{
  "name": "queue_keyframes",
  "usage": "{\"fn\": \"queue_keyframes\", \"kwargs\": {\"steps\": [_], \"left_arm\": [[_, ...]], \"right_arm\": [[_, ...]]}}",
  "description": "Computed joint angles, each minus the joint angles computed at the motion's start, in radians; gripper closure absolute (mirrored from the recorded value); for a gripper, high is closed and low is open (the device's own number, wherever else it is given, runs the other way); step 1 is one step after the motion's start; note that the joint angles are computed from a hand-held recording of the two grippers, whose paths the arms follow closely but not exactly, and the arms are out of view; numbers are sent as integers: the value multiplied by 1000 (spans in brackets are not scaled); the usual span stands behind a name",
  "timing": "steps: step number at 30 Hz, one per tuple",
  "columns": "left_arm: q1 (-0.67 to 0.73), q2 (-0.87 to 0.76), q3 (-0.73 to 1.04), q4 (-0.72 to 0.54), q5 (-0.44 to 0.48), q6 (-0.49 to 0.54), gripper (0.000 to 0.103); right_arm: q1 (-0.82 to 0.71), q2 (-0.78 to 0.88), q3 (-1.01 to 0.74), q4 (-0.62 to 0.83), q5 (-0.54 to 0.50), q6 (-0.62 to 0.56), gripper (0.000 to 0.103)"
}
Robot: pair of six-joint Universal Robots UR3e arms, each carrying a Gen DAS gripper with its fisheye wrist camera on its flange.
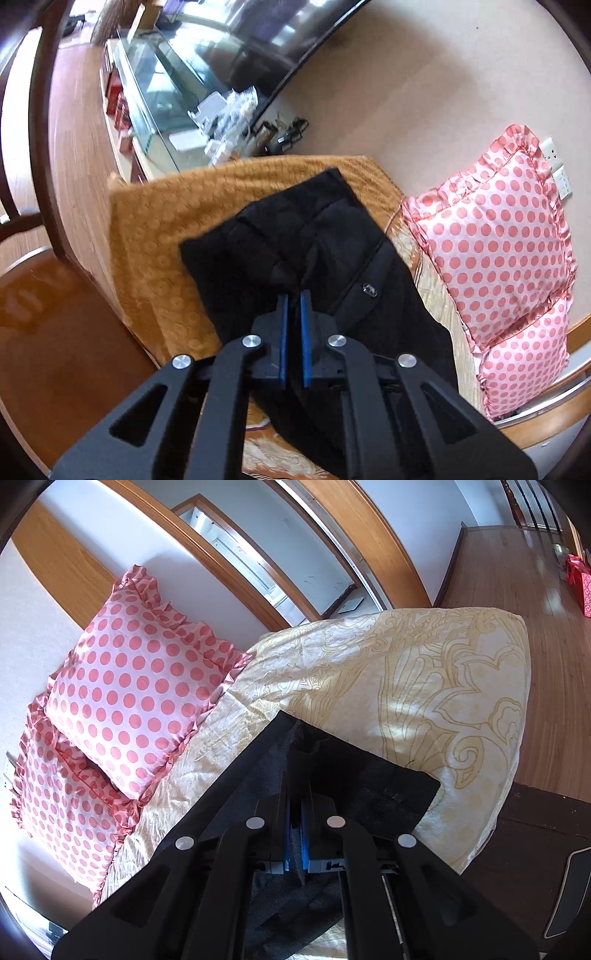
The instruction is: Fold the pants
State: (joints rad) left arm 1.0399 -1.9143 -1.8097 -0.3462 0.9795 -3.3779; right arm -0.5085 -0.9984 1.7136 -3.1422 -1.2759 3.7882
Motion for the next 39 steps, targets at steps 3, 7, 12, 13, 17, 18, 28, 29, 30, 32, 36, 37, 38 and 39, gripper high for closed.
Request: {"fn": "queue_keyframes", "kwargs": {"steps": [3, 7, 12, 13, 17, 18, 28, 29, 30, 32, 36, 37, 38, 39], "left_arm": [[33, 51, -51, -3, 6, 38, 98], [7, 14, -79, 32, 97, 81, 97], [-45, 101, -148, 144, 230, 72, 61], [-57, 133, -174, 185, 251, 73, 54], [-127, 239, -224, 237, 244, 126, 37], [-149, 247, -219, 228, 233, 140, 32], [-433, 109, -27, -35, 34, 396, 24], [-445, 92, -10, -55, 24, 410, 24], [-455, 76, 9, -98, 6, 437, 24], [-466, 53, 24, -151, -22, 477, 24], [-489, 21, 29, -162, -9, 508, 24], [-487, 18, 34, -177, -16, 521, 23], [-488, 12, 46, -199, -21, 533, 21], [-486, 19, 37, -201, -21, 538, 20]], "right_arm": [[-1, -4, 4, -4, -1, -6, 99], [-10, -11, 26, -15, 5, -2, 99], [-39, -12, 60, -24, 51, 16, 99], [-45, -12, 64, -26, 60, 19, 99], [-62, -3, 55, -24, 97, 21, 99], [-67, -6, 62, -33, 105, 22, 99], [-152, -113, 290, -158, 195, 37, 99], [-156, -124, 298, -162, 187, 27, 99], [-157, -131, 302, -161, 174, 24, 99], [-156, -131, 271, -85, 166, -23, 99], [-163, -152, 242, 60, 177, -69, 95], [-162, -171, 244, 81, 163, -83, 92], [-157, -194, 247, 99, 136, -95, 84], [-135, -233, 244, 135, 53, -106, 75]]}}
